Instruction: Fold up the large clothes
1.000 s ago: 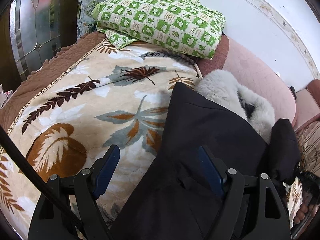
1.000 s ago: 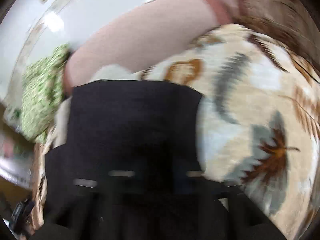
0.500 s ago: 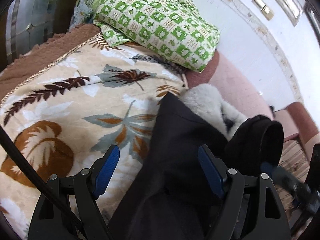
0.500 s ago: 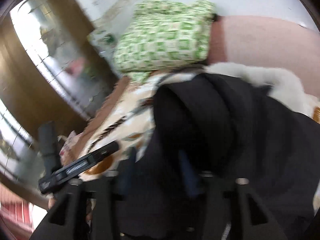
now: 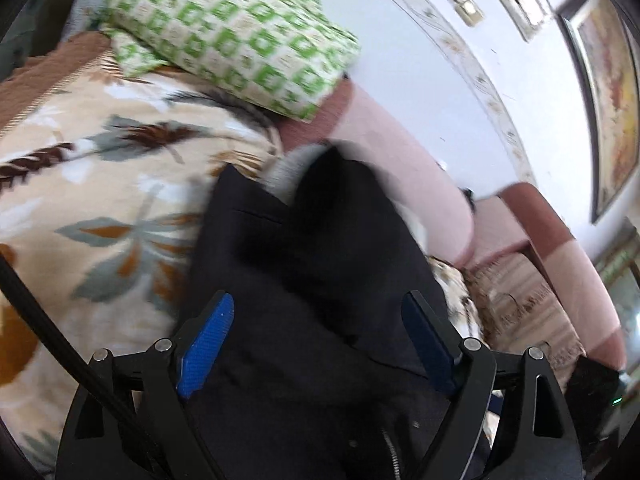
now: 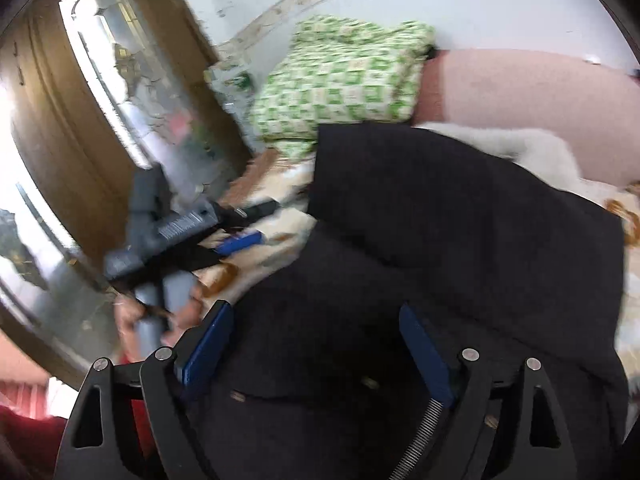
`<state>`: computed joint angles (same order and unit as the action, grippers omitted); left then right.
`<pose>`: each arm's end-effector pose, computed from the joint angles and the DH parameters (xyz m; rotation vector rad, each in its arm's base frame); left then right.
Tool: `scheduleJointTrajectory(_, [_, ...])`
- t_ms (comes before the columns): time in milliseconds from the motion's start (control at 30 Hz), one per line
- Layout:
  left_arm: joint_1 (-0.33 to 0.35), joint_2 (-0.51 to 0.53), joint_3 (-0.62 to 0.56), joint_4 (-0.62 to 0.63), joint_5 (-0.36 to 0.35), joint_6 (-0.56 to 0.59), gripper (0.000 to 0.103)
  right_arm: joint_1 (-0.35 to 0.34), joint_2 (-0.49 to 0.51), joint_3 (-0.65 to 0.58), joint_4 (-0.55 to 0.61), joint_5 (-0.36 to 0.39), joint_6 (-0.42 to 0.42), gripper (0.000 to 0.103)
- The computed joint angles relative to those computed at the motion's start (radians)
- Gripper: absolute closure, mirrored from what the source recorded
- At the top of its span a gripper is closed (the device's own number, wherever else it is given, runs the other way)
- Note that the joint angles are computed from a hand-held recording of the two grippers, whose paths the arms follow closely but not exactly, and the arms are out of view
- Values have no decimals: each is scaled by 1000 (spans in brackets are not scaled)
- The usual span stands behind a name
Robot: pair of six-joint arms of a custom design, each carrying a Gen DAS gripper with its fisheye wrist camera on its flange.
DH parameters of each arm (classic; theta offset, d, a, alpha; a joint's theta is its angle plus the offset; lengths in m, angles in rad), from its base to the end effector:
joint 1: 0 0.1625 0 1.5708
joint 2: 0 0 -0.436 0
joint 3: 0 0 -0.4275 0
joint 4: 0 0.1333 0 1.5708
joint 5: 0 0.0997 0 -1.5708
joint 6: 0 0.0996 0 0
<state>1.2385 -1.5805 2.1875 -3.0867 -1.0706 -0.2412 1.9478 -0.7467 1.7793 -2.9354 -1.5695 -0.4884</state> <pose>0.0155 -0.5101 0.3796 -0.2045 2.5959 -1.3975 0.3692 -0.5700 0.0299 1.2925 -2.7975 0.5156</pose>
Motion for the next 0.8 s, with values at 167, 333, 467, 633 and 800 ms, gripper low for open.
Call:
scheduleJointTrajectory(167, [-16, 93, -64, 64, 165, -2, 17, -62, -3, 40, -94, 3, 43, 14])
scheduleJointTrajectory(333, [54, 162, -165, 161, 142, -98, 17, -116, 0, 19, -90, 6, 100, 14])
scheduleJointTrajectory(467, [78, 207, -232, 214, 67, -107, 64, -136, -2, 10, -87, 2, 137, 14])
scheduleJointTrajectory(633, [-30, 183, -190, 269, 256, -125, 88, -134, -7, 14, -161, -46, 151, 14])
scheduleJointTrajectory(800, [-74, 92, -66, 293, 297, -212, 88, -123, 19, 0, -300, -175, 141, 14])
